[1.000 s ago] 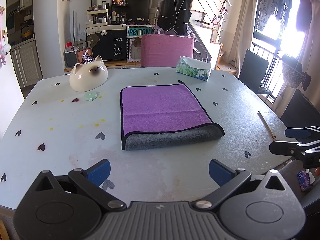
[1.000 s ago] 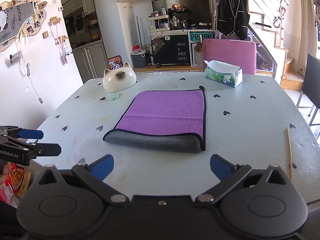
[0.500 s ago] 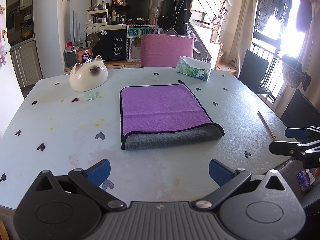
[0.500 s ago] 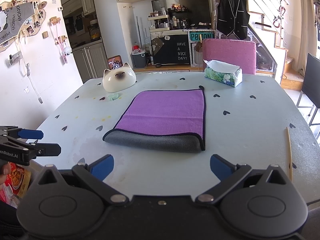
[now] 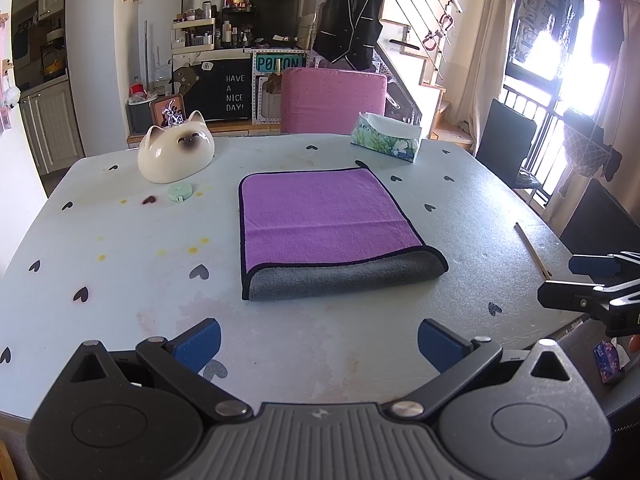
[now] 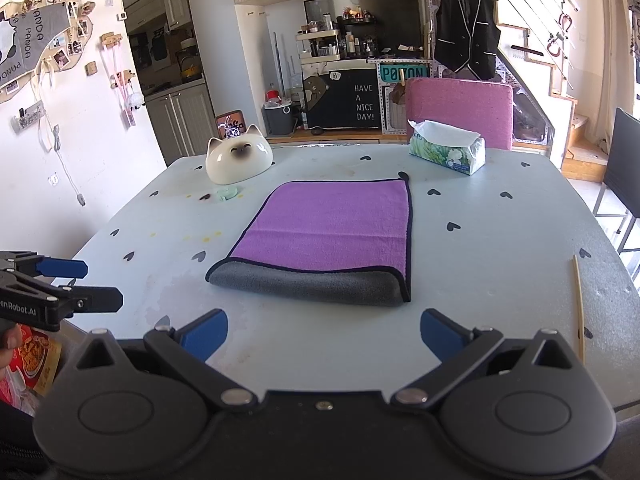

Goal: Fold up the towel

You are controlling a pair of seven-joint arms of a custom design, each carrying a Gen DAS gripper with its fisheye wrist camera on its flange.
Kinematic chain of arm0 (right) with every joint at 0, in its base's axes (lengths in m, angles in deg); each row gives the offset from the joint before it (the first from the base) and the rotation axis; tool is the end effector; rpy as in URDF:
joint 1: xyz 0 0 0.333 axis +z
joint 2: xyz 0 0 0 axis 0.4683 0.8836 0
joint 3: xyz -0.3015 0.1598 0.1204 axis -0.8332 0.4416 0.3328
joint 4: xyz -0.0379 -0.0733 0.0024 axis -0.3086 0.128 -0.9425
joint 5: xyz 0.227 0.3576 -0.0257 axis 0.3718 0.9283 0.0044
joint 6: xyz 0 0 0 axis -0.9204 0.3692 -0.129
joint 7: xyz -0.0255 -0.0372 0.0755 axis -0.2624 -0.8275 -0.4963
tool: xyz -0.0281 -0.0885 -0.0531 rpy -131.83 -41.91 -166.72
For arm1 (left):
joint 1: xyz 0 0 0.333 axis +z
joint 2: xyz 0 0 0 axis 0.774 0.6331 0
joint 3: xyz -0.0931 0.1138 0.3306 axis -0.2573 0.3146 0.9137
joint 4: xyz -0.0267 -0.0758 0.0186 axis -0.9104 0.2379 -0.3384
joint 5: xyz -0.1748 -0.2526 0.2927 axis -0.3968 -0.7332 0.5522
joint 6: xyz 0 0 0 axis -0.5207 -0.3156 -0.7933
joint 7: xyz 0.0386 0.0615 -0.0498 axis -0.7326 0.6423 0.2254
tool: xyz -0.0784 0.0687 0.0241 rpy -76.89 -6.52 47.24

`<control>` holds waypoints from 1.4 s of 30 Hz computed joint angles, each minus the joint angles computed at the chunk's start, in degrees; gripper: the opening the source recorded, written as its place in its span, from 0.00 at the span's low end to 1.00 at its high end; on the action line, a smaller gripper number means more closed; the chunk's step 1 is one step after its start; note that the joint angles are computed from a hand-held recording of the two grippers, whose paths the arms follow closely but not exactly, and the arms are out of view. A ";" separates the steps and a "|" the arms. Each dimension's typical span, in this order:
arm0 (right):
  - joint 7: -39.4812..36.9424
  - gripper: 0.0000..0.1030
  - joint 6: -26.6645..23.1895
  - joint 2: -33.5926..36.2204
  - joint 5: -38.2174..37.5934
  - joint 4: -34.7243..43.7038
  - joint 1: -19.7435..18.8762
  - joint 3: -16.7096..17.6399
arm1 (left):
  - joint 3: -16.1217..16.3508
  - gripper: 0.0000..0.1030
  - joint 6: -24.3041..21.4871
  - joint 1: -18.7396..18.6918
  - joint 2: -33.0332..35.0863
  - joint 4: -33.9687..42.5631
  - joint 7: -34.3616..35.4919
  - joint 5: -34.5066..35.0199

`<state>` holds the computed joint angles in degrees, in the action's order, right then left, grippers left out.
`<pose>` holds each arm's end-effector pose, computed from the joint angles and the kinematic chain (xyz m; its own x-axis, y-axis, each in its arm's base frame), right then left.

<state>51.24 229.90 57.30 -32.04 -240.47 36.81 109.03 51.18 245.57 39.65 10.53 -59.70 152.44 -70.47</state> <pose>0.4094 0.1668 0.4248 0.1436 -0.9815 -0.1265 -0.5819 0.0196 -0.8130 0.5280 -0.1408 0.5915 -0.3622 -0.9284 0.0835 -0.6676 0.1958 -0.7184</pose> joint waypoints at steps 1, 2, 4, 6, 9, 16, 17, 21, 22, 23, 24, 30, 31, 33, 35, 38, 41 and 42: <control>0.02 1.00 -0.01 0.05 -0.09 0.03 0.07 -0.13 | -0.04 1.00 0.13 0.03 -0.09 -0.18 -0.08 0.06; 0.02 1.00 -0.01 0.06 -0.11 0.03 0.10 -0.19 | 0.01 1.00 0.19 -0.02 -0.12 -0.27 -0.02 -0.01; 0.15 1.00 0.04 0.11 -0.35 0.01 0.32 -0.48 | 0.04 1.00 0.18 -0.06 -0.10 -0.23 0.00 0.00; 0.12 1.00 0.02 0.13 -0.35 0.03 0.33 -0.52 | 0.05 1.00 0.19 -0.06 -0.11 -0.25 -0.04 0.03; 0.18 1.00 0.09 0.18 -0.49 0.02 0.47 -0.71 | 0.07 1.00 0.19 -0.08 -0.10 -0.23 -0.02 0.00; 0.25 1.00 0.23 0.32 -0.71 0.00 0.80 -1.19 | 0.12 1.00 0.14 -0.12 -0.07 -0.16 0.12 -0.10; 0.30 1.00 0.29 0.36 -0.77 0.00 0.87 -1.28 | 0.09 1.00 0.20 -0.08 -0.11 -0.25 0.05 -0.06; 0.35 1.00 0.29 0.41 -0.90 -0.01 1.04 -1.54 | -0.06 1.00 0.56 0.03 -0.16 -0.70 -0.31 0.28; 0.26 1.00 0.37 0.49 -0.93 -0.01 0.99 -1.56 | -0.04 1.00 0.84 -0.01 -0.37 -1.19 -0.35 0.20; 0.07 1.00 0.43 0.56 -0.75 0.03 0.84 -1.41 | -0.09 1.00 0.87 0.02 -0.28 -1.16 -0.61 0.34; -0.14 1.00 0.80 1.06 -0.50 0.23 0.71 -1.17 | -0.10 1.00 0.82 0.05 -0.15 -1.04 -0.80 0.47; -1.18 1.00 0.80 1.36 1.21 0.65 1.46 -1.31 | -0.21 1.00 0.69 0.15 0.71 -0.53 -1.53 0.62; -1.28 1.00 0.76 1.62 1.25 0.95 1.52 -1.53 | -0.42 1.00 0.70 0.36 0.93 -0.43 -1.99 1.06; -0.92 1.00 0.71 2.03 0.73 1.19 2.14 -2.62 | -0.66 1.00 0.61 0.60 1.48 -0.10 -2.57 1.67; 0.07 1.00 0.53 2.33 -0.88 1.19 2.97 -4.38 | -0.75 1.00 0.26 0.76 2.26 0.49 -2.87 1.91; 0.96 1.00 0.36 3.39 -2.19 1.73 3.48 -5.66 | -1.00 1.00 -0.24 1.03 3.47 1.37 -3.20 2.17; 1.35 1.00 -0.07 4.48 -2.86 2.47 3.79 -6.55 | -1.52 1.00 -0.89 1.61 4.67 2.37 -4.24 3.13; 1.30 1.00 -0.36 4.82 -2.89 2.81 3.81 -6.73 | -1.69 1.00 -1.04 1.78 5.11 2.72 -4.53 3.50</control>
